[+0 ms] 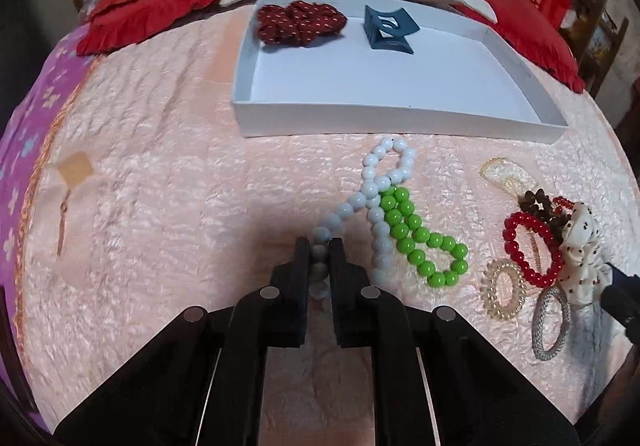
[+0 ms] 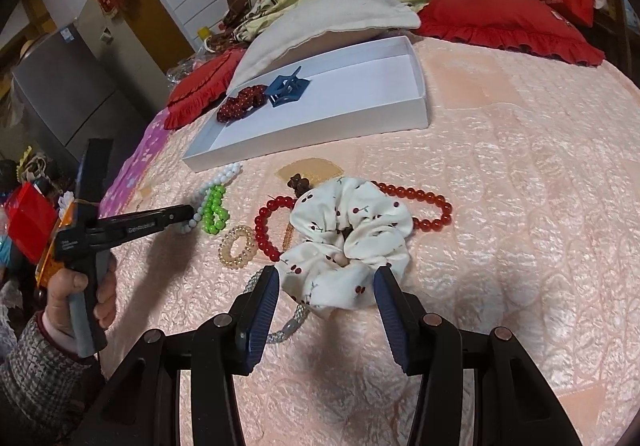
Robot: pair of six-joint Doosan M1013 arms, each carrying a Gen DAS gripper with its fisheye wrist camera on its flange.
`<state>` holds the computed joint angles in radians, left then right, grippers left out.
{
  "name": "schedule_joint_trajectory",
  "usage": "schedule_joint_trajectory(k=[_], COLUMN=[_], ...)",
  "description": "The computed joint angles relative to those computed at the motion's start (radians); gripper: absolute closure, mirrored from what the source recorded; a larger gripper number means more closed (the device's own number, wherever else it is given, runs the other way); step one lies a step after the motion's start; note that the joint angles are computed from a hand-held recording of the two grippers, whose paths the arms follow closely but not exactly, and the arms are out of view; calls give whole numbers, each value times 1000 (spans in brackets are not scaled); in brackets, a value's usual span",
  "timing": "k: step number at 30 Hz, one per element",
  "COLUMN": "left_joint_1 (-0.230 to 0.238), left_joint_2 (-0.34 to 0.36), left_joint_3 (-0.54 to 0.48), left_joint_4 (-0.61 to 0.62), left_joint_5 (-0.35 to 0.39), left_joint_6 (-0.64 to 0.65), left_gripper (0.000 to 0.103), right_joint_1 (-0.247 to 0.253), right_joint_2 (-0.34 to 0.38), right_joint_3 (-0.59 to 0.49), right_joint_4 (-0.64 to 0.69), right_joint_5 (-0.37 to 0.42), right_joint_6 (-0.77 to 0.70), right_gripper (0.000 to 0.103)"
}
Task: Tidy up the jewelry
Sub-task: 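Grasp the white bead bracelet with the left tool while the right tool grasps the silver braided bangle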
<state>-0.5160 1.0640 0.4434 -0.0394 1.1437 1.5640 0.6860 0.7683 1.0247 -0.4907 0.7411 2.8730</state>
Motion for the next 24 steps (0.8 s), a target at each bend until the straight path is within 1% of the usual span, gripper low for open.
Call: schedule_joint_trajectory(k=[1,4,7,10,13,15,17,20,23,24], left_joint_1=[2,13,26,40,47,50,51,52,54,54], left_joint_2=[-19,-108,-189,-228,-255,-271,-280,-294,-296,-299], left_joint_3=[34,187,330,406,464,500,522,548,555,561], left_joint_4=[1,-40,-88,-129,-134,-129,-132,-123,-117,-115], left_joint_5=[-20,-118,-203,-220,-244,-268,-284,-310,-321,-325], left_joint_6=[-6,-2,11,-9,-35,-45,-44,-43,-51,-55], left_gripper=[95,95,95,95,95,95,95,95,95,95], right_joint_1=[1,10,22,36,50,55,57,49,41,40], right_joint_2=[5,17,14,12,26,49,70,89,123,148], right_joint_3=[-8,-33,-28,-20,-38,-75,-111,-146,-208,-252], right_joint_4=[-2,-32,-69,-68,-52,-20,-14,-10,15,29], right_joint_5=[6,39,32,13,47,97,138,156,205,261], right_joint_6=[-6,-5,26,44,23,-33,-52,-51,-74,-98], right_gripper=[56,56,56,56,56,56,58,59,67,75])
